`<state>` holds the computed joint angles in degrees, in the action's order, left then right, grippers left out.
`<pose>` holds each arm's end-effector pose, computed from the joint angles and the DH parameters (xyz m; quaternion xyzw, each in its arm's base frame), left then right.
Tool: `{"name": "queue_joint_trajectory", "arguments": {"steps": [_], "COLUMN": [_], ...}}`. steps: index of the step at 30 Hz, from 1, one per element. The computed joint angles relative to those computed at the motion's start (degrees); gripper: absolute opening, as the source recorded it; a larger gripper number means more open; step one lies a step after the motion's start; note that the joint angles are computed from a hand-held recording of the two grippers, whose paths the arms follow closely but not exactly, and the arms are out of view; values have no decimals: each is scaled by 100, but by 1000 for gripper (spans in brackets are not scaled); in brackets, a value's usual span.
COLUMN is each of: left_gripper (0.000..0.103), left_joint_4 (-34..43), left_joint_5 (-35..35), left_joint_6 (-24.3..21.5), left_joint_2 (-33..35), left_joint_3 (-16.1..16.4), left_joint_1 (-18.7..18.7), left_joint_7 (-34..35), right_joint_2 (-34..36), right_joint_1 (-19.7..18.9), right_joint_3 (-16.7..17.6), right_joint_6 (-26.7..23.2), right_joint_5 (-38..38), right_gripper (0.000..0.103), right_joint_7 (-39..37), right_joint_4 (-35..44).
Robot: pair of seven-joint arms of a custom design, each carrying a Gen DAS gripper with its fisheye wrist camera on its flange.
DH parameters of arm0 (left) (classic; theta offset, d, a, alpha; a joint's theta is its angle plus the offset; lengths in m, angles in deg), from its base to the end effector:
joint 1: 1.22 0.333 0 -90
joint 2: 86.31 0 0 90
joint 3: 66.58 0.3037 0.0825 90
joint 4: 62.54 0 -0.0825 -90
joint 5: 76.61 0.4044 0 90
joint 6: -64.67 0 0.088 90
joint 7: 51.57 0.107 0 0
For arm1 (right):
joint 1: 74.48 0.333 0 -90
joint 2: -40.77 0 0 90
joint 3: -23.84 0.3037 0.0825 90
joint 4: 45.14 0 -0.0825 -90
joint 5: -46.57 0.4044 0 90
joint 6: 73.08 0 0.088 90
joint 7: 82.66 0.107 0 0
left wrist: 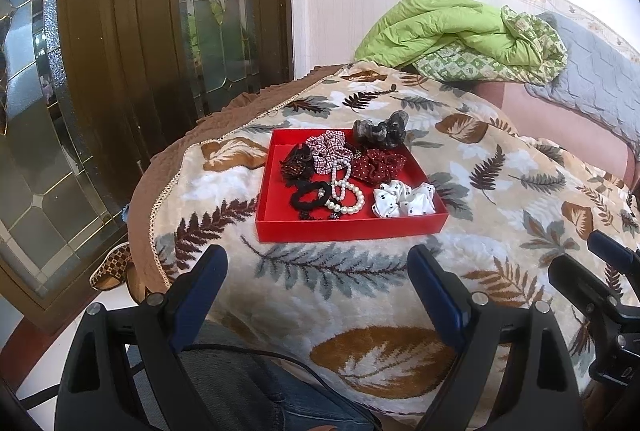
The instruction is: Organize jewelry
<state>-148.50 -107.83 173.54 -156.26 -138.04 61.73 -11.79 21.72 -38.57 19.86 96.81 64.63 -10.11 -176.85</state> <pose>0.3892 -0.5193 0.6029 -0.7555 0.4747 -0.2572 0.3711 0.4547 0.2543 0.5794 -0.7686 0.4190 -0.2024 0.4391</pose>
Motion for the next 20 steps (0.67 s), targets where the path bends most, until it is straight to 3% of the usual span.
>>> {"name": "queue_joint_trajectory", "arguments": {"steps": [16,20], "left_gripper": [91,91], "left_joint_4": [42,179], "left_joint_5": [9,-61], "left_joint_6": [-51,134], "left_joint_2": [-37,-2], "left_joint_3": [30,32], "left_joint_1": [49,220], "left_joint_7": [48,-19], "right_joint_2": [-50,-62], "right_joint_1": [-9,139], "right_joint_3": [-7,-206], "right_joint_6": [51,-144], "right_joint_5": [-55,198], "right_gripper": [98,98], "right_joint_7": [76,-114], "right_joint_4": [-15,73]}}
